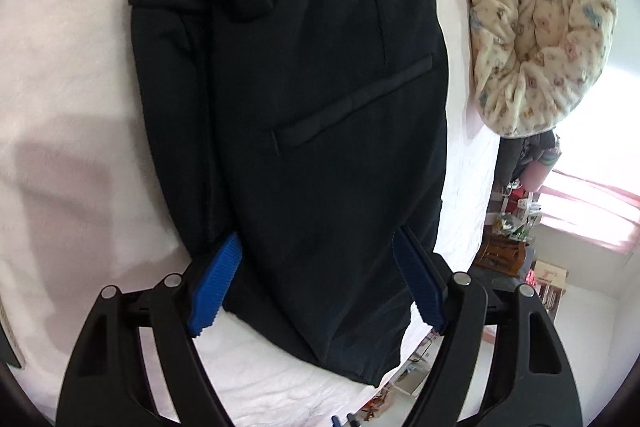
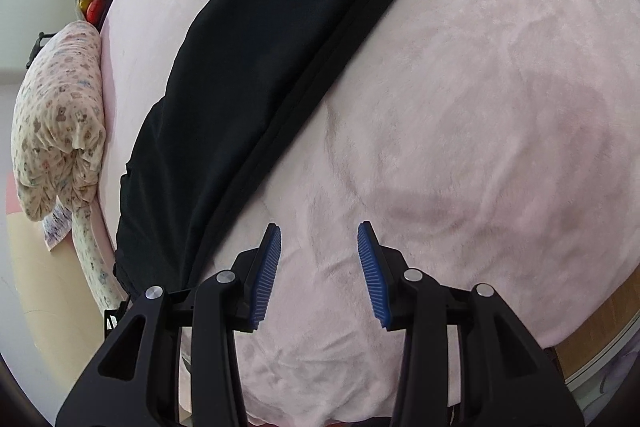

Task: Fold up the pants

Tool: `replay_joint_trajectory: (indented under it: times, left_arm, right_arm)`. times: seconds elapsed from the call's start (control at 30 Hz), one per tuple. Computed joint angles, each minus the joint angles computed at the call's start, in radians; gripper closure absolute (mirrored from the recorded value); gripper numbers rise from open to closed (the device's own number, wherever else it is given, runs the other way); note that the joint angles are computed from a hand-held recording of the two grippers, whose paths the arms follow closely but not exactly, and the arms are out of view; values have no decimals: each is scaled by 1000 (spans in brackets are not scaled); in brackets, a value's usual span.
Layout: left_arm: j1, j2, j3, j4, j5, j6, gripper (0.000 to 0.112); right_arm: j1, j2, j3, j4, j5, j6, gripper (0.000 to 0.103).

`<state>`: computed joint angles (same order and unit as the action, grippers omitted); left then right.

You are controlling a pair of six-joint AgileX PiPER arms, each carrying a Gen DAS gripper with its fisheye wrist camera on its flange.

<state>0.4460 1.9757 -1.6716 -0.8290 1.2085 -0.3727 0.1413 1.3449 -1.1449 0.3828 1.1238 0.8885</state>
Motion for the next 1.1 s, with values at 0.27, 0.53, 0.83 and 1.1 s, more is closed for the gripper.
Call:
replay_joint_trajectory:
  times: [0.27,0.53,0.83,1.1]
  left_arm:
    - [-8,-34,23,52,-78,45,102]
    - [8,-166,122,-9,-162,155,106]
    - [66,-284,300,-17,-186,157,106]
    - [15,-199,217,107,-211,175,77]
  right_arm:
    - [65,14,13,-2,-30,77,61]
    - [111,70,-39,27,-41,55,61]
    - [127,136,-88,57,-60,21,61]
    - [125,237,-209,82,-9,-84,61]
